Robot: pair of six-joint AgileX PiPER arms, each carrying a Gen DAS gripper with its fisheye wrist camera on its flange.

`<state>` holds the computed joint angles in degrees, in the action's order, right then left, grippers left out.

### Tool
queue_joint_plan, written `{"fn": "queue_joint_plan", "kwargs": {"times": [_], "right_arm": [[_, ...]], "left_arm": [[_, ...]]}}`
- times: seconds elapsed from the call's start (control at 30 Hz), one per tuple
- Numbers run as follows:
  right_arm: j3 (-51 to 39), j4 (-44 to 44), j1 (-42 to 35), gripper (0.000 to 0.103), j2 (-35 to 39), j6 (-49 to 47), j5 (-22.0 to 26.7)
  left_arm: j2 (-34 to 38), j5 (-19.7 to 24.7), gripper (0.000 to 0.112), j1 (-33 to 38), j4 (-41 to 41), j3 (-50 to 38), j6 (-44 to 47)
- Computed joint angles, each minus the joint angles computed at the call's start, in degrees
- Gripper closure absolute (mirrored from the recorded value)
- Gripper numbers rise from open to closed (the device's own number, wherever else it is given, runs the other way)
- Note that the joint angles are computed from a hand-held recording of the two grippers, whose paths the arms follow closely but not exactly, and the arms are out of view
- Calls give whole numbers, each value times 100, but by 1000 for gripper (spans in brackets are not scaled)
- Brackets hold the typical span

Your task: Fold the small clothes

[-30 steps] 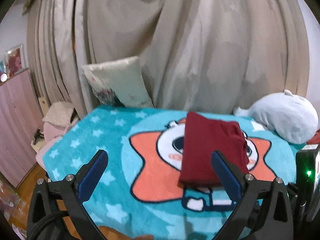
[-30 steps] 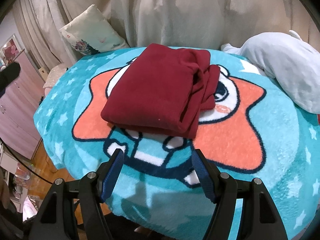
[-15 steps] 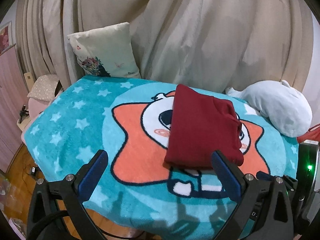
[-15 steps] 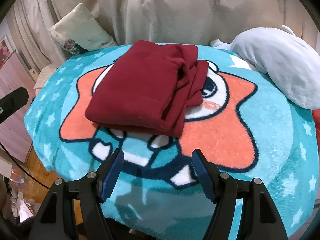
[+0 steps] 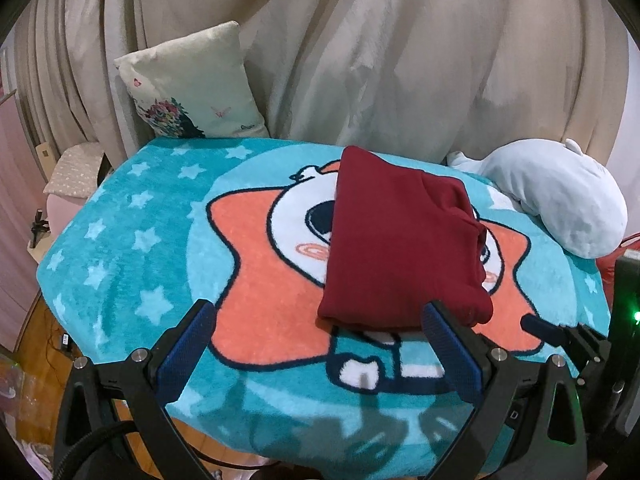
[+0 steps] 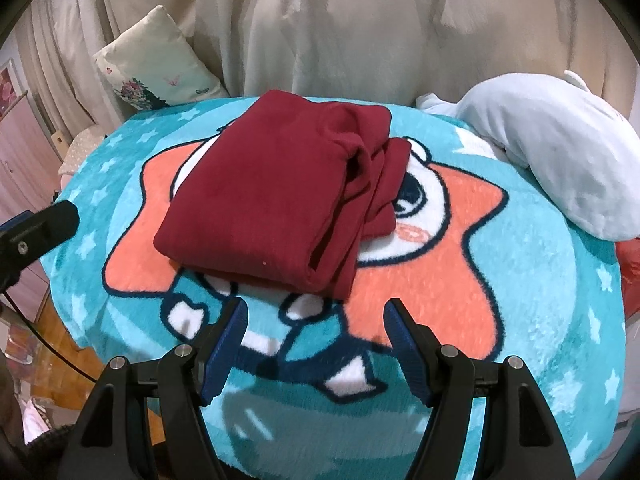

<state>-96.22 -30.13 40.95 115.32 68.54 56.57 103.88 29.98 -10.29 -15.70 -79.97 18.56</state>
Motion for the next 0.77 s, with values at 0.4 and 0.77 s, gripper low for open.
{"fn": "queue_joint_plan", "kwargs": {"times": [0.4, 0.77], "right_arm": [[-1175, 418, -354, 28, 740, -994, 831], [-1153, 534, -346, 28, 781, -939, 855]], "left_arm": [[379, 427, 10, 114, -32, -450, -100], [510, 546, 10, 97, 447, -563, -726]]}}
